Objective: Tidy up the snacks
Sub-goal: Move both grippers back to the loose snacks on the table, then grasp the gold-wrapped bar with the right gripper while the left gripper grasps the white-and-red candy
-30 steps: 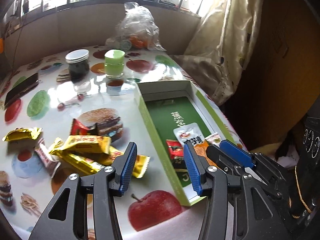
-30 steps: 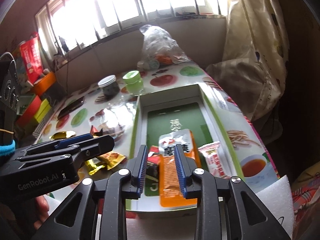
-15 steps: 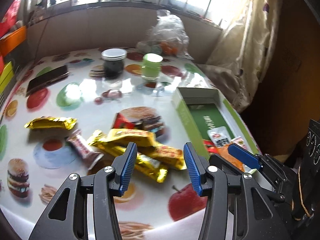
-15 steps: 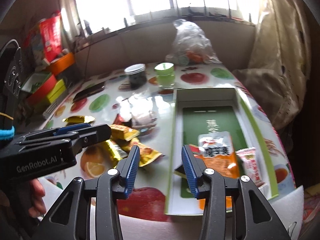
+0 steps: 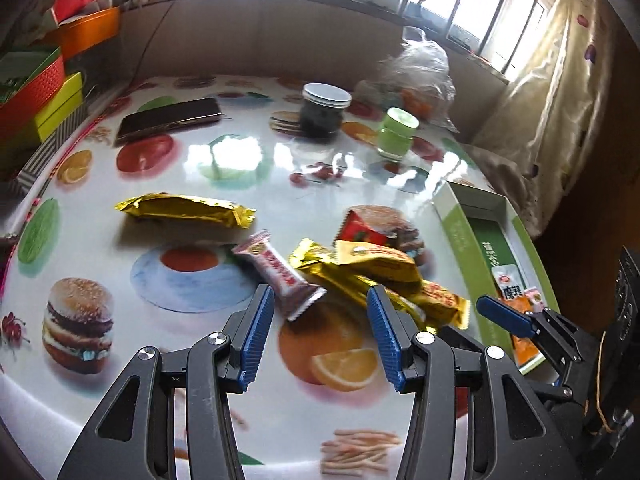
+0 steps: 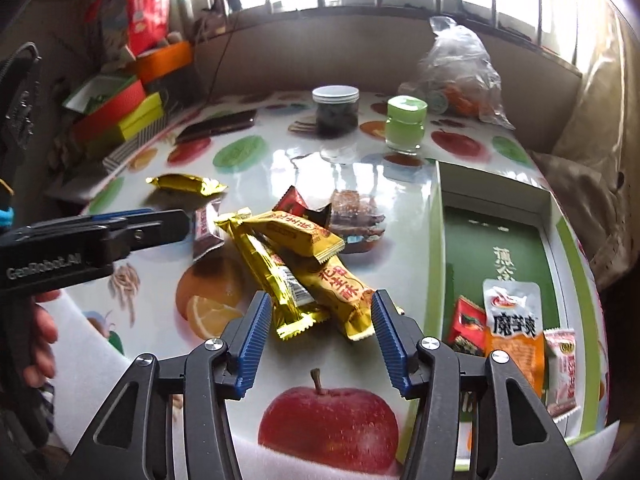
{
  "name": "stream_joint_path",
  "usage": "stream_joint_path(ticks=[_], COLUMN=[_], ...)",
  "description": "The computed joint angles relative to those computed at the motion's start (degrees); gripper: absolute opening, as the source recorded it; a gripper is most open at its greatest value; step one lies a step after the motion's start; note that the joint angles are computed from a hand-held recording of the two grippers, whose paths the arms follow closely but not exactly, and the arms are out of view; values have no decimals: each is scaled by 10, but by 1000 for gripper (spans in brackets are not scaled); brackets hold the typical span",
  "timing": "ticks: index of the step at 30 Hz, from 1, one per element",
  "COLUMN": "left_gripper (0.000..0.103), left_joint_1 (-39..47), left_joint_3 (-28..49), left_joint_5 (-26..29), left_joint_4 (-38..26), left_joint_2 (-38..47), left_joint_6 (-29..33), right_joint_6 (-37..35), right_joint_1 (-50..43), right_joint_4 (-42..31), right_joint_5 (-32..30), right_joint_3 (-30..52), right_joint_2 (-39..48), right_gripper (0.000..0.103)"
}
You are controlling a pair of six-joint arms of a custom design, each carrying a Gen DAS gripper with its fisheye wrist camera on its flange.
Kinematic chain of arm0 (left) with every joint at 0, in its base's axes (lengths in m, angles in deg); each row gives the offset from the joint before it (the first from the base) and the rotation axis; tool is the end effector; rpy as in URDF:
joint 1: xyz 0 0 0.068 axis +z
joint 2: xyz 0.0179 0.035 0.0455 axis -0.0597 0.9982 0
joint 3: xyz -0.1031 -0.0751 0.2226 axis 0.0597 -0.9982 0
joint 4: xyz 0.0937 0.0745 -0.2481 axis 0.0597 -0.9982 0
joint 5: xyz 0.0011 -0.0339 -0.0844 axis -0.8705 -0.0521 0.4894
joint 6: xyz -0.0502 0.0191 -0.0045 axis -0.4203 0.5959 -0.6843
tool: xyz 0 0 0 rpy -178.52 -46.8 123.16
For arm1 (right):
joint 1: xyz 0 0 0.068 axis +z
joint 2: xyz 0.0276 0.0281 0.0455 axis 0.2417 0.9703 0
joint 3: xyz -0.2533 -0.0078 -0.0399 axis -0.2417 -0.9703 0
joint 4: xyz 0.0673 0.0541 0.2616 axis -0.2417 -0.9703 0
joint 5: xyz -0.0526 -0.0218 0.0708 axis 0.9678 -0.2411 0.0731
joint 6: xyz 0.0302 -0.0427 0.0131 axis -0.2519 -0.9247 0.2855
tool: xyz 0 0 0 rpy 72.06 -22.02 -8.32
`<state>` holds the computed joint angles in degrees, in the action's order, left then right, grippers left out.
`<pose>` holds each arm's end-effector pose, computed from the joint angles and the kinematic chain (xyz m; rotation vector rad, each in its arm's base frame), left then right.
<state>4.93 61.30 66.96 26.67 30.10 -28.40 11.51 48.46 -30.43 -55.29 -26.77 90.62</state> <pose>0.3006 0.0269 0.1060 0.4339 2.4701 -0.4577 0.2164 0.1352 0.1043 0.0357 2.4449 0.1007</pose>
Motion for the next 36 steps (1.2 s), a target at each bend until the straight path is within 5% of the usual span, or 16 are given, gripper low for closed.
stream_joint_path(ticks=[17, 19, 24, 36], left_gripper=[50, 50, 50, 50], left_joint_1=[39, 44, 53, 65], left_joint_3=[44, 50, 61, 84], left_joint_5=[-14, -14, -13, -15], left_joint_4=[0, -1, -2, -8], left_joint_2=[73, 80, 94, 118], left_joint_6=[-2, -2, -2, -5], right_joint_6=[-65, -66, -54, -39], right_joint_1=[-13, -12, -7, 39], right_joint_4=[30, 31, 30, 43], right_joint_5=[-74, -75, -78, -111], right_joint_3=[122, 134, 148, 166], right_joint_2=[169, 186, 206, 224], right_gripper=[52, 48, 22, 22])
